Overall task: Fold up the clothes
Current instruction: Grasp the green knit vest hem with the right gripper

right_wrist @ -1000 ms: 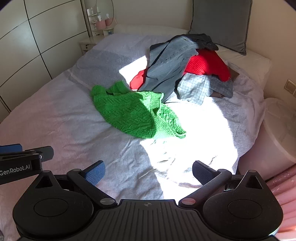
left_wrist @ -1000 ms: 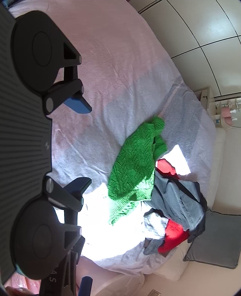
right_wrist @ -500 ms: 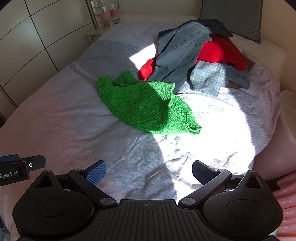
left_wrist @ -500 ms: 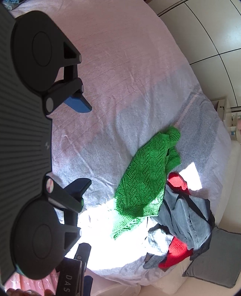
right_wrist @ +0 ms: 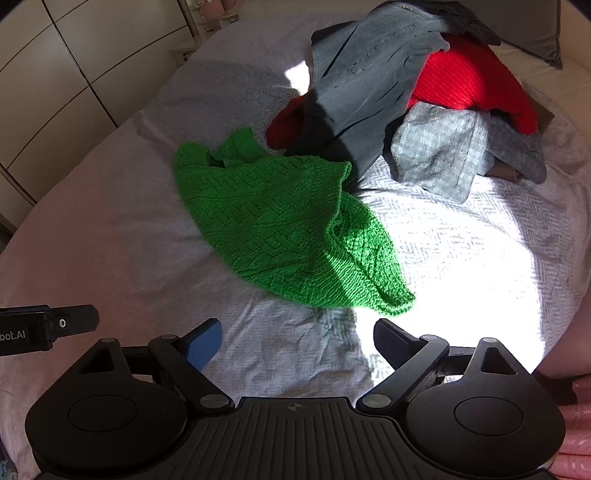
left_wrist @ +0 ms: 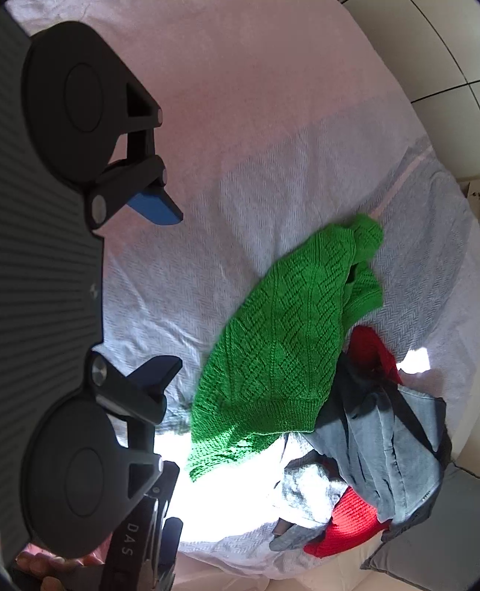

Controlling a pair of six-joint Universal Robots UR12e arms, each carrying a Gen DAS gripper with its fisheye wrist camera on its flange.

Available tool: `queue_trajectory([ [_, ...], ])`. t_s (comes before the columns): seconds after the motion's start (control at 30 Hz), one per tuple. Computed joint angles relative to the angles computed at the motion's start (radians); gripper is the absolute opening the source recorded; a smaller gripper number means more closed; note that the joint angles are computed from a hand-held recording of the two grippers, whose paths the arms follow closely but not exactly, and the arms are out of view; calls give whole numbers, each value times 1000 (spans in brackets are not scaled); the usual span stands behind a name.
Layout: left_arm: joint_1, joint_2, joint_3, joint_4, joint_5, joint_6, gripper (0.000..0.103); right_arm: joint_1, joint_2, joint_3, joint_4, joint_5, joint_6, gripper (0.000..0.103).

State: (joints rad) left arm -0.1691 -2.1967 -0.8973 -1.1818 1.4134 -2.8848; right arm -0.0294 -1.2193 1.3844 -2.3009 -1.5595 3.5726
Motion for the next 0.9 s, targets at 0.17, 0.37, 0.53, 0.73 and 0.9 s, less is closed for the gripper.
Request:
queue_trajectory([
  [0.17,-26,-113,162,-86,17,-7,75,-34,36,-14,19,30,-5,68],
  [0.37,-41,-232,349,-193,21,-13,75,-52,87,-41,-33,37,-66,62],
  [0.53,-46,-304,471,-275,35,-11,75,-56,138,-76,-72,29,-97,54],
  [0.73,-46,-356,556,-322,56,-33,75,-60,194,-123,-39,56,-127,50],
  [0.9,-36,-360,566,-321,71,-58,75,-54,209,-135,-16,51,-203,11],
])
